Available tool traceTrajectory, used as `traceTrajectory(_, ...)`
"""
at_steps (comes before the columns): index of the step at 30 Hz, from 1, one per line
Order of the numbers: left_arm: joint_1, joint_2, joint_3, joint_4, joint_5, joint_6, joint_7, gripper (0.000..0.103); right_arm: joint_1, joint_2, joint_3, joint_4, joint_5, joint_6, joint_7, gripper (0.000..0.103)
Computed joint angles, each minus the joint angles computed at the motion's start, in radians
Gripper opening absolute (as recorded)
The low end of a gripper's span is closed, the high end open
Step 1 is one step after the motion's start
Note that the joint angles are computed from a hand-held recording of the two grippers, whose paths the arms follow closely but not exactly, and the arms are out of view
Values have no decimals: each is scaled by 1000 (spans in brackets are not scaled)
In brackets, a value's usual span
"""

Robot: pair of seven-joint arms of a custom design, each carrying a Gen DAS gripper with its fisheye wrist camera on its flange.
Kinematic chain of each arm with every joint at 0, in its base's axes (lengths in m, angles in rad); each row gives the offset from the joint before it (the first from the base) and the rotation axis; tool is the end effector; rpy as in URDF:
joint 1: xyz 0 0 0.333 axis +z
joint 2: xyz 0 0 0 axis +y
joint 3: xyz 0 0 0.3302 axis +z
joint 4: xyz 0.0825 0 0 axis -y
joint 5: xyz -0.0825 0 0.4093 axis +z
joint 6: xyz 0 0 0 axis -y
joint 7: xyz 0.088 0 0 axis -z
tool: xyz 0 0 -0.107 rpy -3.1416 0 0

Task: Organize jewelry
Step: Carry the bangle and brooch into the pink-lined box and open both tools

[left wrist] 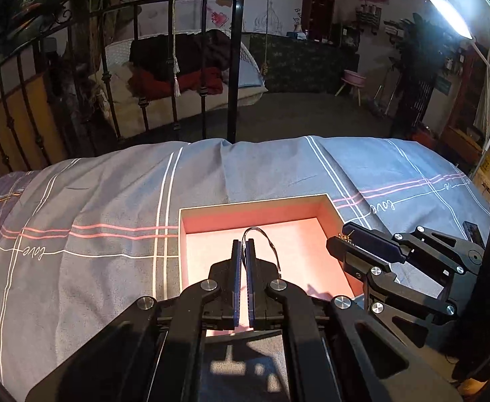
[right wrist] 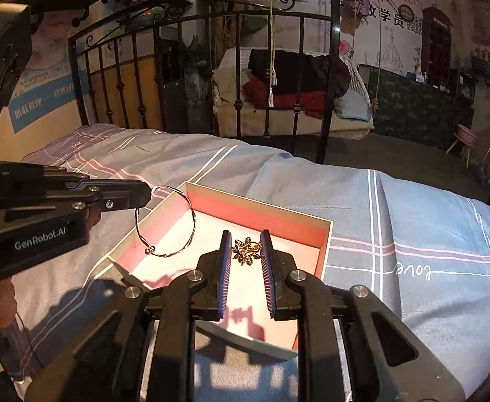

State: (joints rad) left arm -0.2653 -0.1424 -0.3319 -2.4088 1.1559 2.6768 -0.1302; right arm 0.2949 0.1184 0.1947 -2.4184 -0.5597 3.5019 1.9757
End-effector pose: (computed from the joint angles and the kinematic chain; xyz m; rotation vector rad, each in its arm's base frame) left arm 0.4087 -0.3132 0.3902 -1.8558 1.6335 -0.7345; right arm 0.4513 0.3111 0.3650 -2.0300 0.9498 -0.4330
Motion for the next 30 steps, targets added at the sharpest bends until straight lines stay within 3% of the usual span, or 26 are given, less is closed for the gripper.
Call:
traceTrajectory(6, -5, 66, 21, 29, -19, -3, 17, 2, -116, 82, 120, 105, -106, -105, 93, 18)
traceTrajectory(11, -12, 97, 43, 39, -54, 2, 48, 2, -241, 133, 260, 138, -100, -169, 65, 18)
traceTrajectory(14, -14, 108, 53, 41, -71, 4, 59, 3, -279, 154, 306, 145, -77, -192, 28, 18)
traceTrajectory(30, -28, 140, 77, 45, -115, 10, 72, 3, -315, 184, 375, 128, 88, -228, -173, 18)
